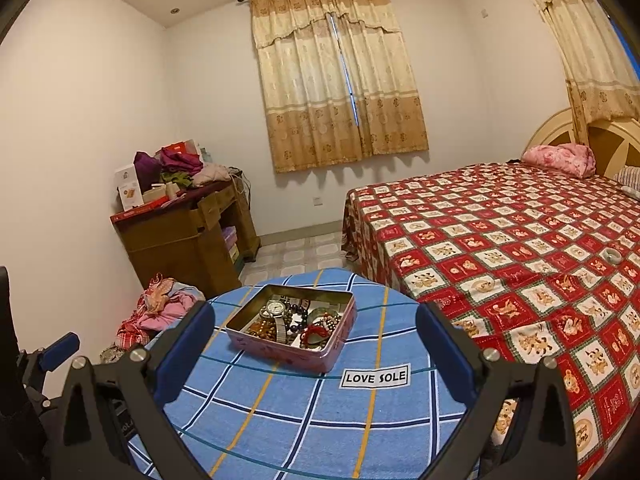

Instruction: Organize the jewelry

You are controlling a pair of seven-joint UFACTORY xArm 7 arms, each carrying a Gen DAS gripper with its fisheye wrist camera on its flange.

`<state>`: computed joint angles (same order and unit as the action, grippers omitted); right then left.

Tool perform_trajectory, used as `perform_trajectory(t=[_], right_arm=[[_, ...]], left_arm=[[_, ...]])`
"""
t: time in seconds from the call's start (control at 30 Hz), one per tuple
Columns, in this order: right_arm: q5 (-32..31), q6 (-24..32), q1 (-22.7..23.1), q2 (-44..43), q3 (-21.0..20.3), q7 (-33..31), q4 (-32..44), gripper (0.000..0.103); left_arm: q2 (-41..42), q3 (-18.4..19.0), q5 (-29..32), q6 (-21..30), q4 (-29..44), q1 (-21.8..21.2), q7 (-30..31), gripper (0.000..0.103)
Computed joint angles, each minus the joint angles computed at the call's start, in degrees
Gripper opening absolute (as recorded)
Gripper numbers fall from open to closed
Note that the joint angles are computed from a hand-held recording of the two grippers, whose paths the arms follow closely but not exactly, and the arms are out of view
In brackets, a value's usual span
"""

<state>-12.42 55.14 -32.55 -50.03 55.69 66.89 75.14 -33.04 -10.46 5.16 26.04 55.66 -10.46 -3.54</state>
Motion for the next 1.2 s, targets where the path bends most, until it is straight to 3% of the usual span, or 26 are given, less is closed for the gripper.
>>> perform_trajectory(t=[1.2], right_arm=[[1.1, -0.2, -0.4, -0.2, 0.5, 0.1, -0.5, 0.103]], left_arm=[[1.7, -1.3, 2.8, 0.0, 1.0, 2.3, -3.6, 0.085]])
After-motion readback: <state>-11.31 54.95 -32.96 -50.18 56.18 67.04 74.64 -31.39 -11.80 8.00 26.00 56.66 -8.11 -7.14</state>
